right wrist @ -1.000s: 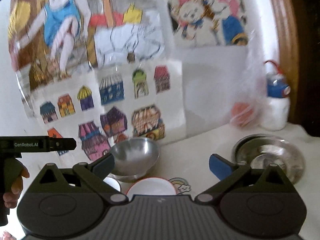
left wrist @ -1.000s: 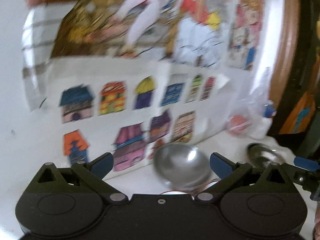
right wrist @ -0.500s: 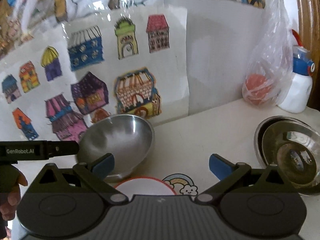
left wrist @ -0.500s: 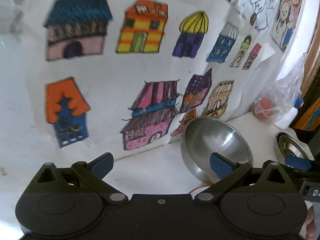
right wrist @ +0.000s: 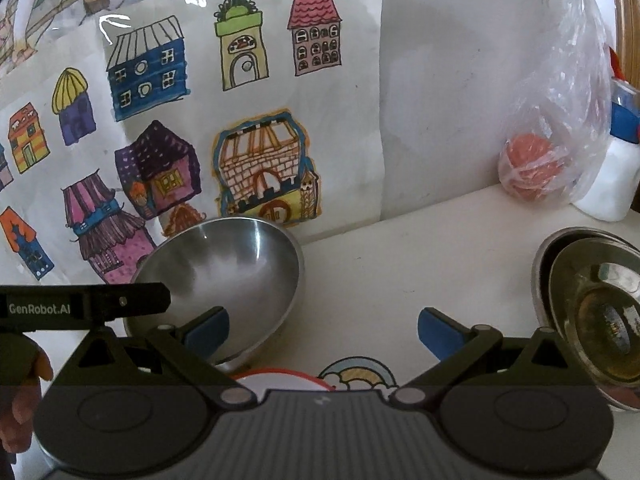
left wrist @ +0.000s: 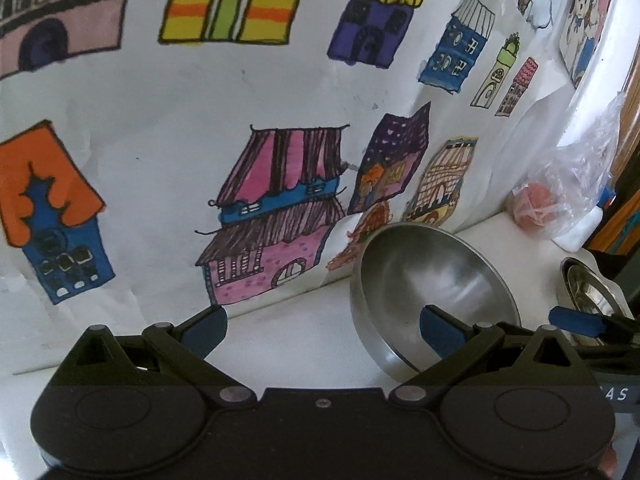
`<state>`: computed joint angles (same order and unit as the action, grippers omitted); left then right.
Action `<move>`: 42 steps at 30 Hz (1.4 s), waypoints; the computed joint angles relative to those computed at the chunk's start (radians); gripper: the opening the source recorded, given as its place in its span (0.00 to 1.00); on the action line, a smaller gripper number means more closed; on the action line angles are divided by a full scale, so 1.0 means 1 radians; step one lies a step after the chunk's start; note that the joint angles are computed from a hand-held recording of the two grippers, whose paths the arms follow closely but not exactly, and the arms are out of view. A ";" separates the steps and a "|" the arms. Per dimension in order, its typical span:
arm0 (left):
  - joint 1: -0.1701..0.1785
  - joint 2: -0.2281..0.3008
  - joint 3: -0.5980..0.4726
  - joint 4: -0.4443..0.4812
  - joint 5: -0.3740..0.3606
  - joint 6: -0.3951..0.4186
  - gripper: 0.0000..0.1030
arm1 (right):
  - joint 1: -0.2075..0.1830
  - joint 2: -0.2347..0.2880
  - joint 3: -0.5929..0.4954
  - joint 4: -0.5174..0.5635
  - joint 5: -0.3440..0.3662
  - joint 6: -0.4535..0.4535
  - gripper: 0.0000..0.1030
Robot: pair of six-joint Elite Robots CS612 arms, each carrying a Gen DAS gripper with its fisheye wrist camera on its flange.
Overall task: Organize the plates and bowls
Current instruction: 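Grasp the deep steel bowl rim with both grippers and lift it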
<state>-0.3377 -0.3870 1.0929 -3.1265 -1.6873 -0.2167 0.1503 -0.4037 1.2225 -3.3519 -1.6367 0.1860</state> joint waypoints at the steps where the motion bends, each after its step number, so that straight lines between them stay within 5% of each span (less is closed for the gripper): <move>1: 0.001 0.001 -0.003 0.005 -0.004 -0.001 0.99 | -0.001 0.000 -0.001 0.003 0.003 0.004 0.95; 9: 0.003 0.003 -0.012 0.026 -0.039 0.000 0.88 | -0.005 0.001 -0.007 0.029 0.038 0.021 0.79; 22: 0.004 0.010 -0.038 0.083 -0.102 0.002 0.40 | -0.020 0.001 -0.018 0.052 0.162 0.070 0.31; 26: 0.005 0.016 -0.046 0.079 -0.129 -0.003 0.27 | -0.016 -0.001 -0.012 0.041 0.141 0.078 0.27; 34: -0.001 -0.003 -0.013 0.023 -0.120 -0.012 0.23 | -0.013 -0.047 0.065 -0.063 0.115 0.066 0.25; 42: -0.010 -0.080 0.110 -0.123 -0.132 -0.007 0.23 | -0.008 -0.147 0.228 -0.170 0.124 0.050 0.25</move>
<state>-0.3474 -0.4666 1.2029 -3.2492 -1.8193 -0.2233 0.1422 -0.5511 1.4509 -3.5218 -1.5129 0.2361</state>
